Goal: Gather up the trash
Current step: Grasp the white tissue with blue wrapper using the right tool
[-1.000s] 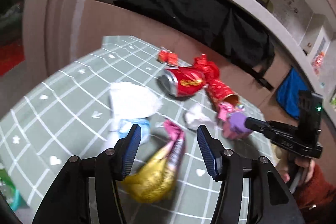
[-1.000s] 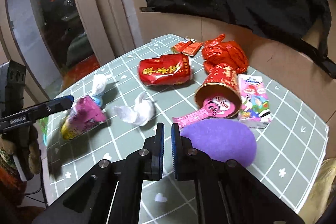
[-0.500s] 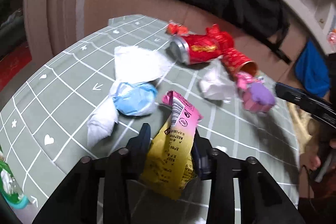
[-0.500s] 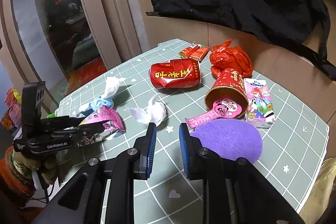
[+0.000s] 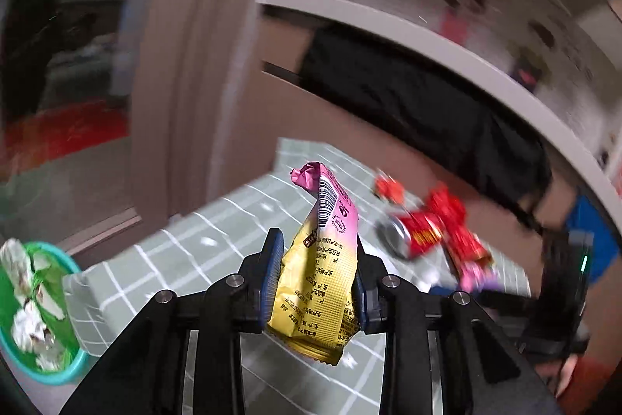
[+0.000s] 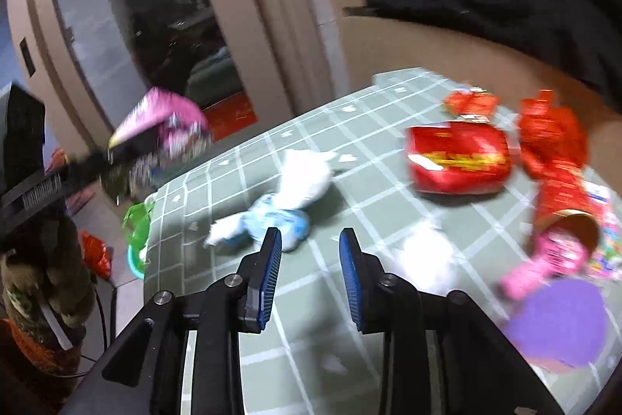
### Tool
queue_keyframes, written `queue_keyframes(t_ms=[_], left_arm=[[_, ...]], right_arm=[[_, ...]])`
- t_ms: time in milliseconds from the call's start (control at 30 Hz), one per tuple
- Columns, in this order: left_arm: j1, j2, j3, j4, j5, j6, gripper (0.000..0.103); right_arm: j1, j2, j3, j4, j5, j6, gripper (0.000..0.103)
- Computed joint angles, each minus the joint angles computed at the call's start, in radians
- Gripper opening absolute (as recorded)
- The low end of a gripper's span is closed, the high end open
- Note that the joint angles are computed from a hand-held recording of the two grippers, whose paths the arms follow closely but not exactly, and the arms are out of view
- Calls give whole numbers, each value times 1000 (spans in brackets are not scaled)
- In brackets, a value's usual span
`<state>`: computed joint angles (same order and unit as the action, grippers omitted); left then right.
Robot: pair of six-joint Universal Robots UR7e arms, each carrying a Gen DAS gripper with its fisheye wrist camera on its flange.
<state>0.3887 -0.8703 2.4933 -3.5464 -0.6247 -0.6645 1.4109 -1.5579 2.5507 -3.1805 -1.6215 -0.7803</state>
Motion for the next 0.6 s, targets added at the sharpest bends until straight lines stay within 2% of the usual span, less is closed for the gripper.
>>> queue_keyframes(t_ms=[100, 233, 367, 433, 500, 533, 567, 600], left_arm=[[30, 6, -2, -60, 24, 22, 33], [71, 22, -21, -106, 7, 60, 33], [92, 18, -16, -104, -6, 61, 33], [100, 23, -19, -103, -11, 49, 33], [102, 22, -16, -100, -15, 38, 33], [102, 23, -19, -96, -17, 36, 33], [99, 26, -23, -91, -16, 32, 33], [95, 29, -26, -88, -16, 32, 33]], right_arm=[[36, 126, -26, -91, -33, 27, 29], [74, 268, -79, -171, -94, 96, 31], [76, 310, -105, -147, -108, 94, 50], [65, 313, -122, -71, -92, 91, 52], [64, 311, -115, -96, -89, 80, 47], [60, 300, -110, -88, -75, 74, 42], [54, 286, -103, -82, -60, 65, 29], [57, 282, -99, -89, -64, 60, 29]])
